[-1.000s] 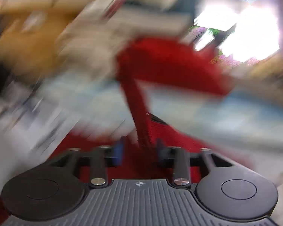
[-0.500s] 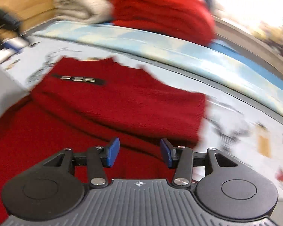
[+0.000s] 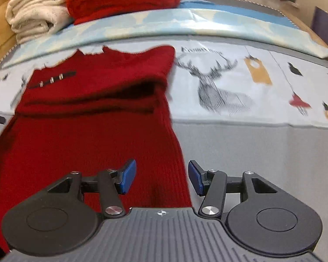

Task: Fold small clothes
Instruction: 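Smooth the folded red sweater strip with both grippers open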

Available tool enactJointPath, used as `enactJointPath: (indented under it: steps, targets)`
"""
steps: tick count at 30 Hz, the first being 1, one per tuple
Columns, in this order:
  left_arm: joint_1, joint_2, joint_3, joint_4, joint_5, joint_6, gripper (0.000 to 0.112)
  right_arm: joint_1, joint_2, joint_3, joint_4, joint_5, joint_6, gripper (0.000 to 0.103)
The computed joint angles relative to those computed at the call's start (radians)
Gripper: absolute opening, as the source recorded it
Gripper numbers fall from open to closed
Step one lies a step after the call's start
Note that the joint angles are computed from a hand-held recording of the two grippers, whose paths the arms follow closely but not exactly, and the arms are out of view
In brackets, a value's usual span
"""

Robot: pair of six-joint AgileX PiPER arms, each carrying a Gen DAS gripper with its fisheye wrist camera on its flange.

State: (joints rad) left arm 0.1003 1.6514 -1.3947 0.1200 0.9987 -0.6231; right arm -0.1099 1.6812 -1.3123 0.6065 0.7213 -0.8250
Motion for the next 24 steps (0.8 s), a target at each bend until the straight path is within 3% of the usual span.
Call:
enactJointPath:
  steps: [10,15,18,24]
  targets:
    - [-0.136,-0.433,0.476,0.026,-0.029,-0.121,0.057,-0.195,-0.118,0.395,0.228,-0.066,-0.284,0.055]
    - [-0.149,-0.58,0.635,-0.05,0.011,-0.228,0.057,-0.181,-0.139,0.409,0.105,-0.09,-0.15,0.055]
    - [-0.109,-0.64,0.662,-0.109,0.019,-0.226,0.057,-0.143,-0.143,0.436,0.011,-0.183,-0.103,0.055]
    - [-0.047,-0.69,0.697,-0.204,0.033,-0.106,0.055,-0.175,-0.118,0.401,0.02,-0.111,-0.071,0.055]
